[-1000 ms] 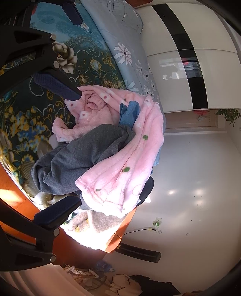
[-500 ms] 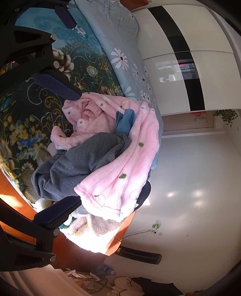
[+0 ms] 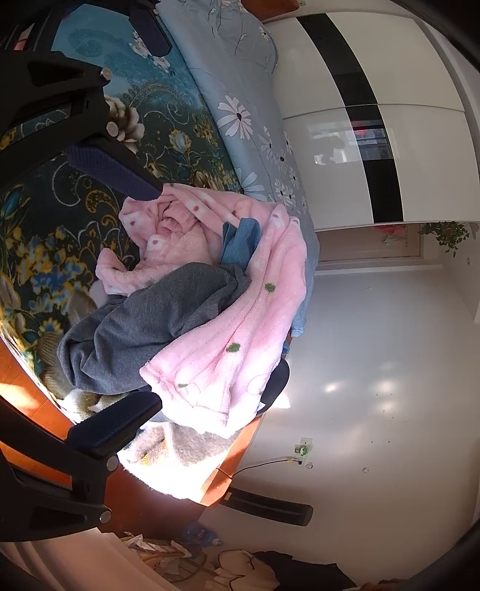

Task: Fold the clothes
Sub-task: 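Move the right gripper toward the pink fleece garment on the clothes heap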

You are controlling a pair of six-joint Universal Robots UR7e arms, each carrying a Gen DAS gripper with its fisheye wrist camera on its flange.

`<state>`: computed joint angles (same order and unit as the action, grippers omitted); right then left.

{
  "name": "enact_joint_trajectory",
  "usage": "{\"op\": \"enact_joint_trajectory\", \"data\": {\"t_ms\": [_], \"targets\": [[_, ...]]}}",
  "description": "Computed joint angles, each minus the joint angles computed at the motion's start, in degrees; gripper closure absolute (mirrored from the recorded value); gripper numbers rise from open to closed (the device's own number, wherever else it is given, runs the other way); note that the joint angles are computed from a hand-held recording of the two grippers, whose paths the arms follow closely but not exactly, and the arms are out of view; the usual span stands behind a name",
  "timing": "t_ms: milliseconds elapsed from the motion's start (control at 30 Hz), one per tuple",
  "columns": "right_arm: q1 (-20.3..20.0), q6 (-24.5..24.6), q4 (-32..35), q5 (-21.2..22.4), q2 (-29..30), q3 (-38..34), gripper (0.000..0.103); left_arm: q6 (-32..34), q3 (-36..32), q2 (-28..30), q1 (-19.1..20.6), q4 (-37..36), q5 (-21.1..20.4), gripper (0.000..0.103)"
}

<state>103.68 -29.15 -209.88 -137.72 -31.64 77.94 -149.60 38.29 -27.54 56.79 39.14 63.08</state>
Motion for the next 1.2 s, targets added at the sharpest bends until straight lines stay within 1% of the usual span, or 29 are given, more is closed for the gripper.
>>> {"op": "enact_joint_trajectory", "data": {"t_ms": [67,233,367,567,633,733,833,900,1000,1067,1100,1167,1200], "targets": [[-0.2,0.3,0.0,1.3,-0.3,0.4,0.000,0.1,-0.3,0.2,0.1,0.2,0.4,0.000],[-1.2,4.0,1.1,5.7,-1.5,1.8,0.000,0.1,0.0,-0.2,0.6,-0.6,2.1,0.000],[-1.8,5.7,1.5,7.7,-1.6,1.7,0.000,0.0,-1.1,-0.1,0.9,-0.4,2.0,0.000],[-2.7,6.0,3.7,12.9,-2.7,2.2,0.000,-0.5,-4.3,1.1,2.0,1.0,2.9,0.000],[-2.8,4.3,2.8,14.0,-2.4,1.7,0.000,-0.5,-5.9,2.0,2.3,1.7,2.8,0.000],[-2.7,-1.0,-1.0,14.5,-0.6,-0.2,0.000,-0.5,-7.6,2.9,2.7,2.1,2.7,0.000],[-2.9,-4.4,-2.5,16.5,0.3,-1.4,0.000,-1.1,-9.6,3.8,3.3,3.0,3.7,0.000],[-2.9,-4.7,-0.6,16.9,0.4,-2.4,0.000,-1.3,-11.7,4.9,3.7,4.3,3.8,0.000],[-2.8,-4.3,5.5,15.7,0.7,-4.7,0.000,-0.7,-14.9,6.7,4.0,6.0,3.4,0.000],[-3.0,-4.1,9.3,16.1,0.7,-5.8,0.000,0.2,-15.4,7.0,4.2,5.8,3.3,0.000],[-3.0,-4.2,11.3,15.9,0.8,-6.4,0.000,0.8,-16.8,7.8,4.4,6.9,2.9,0.000],[-2.7,-6.4,13.5,14.4,2.1,-9.0,0.000,2.4,-19.6,9.3,4.7,9.3,1.8,0.000],[-2.5,-7.9,14.4,13.5,3.0,-10.6,0.000,3.1,-19.6,9.4,5.0,9.4,1.2,0.000]]}}
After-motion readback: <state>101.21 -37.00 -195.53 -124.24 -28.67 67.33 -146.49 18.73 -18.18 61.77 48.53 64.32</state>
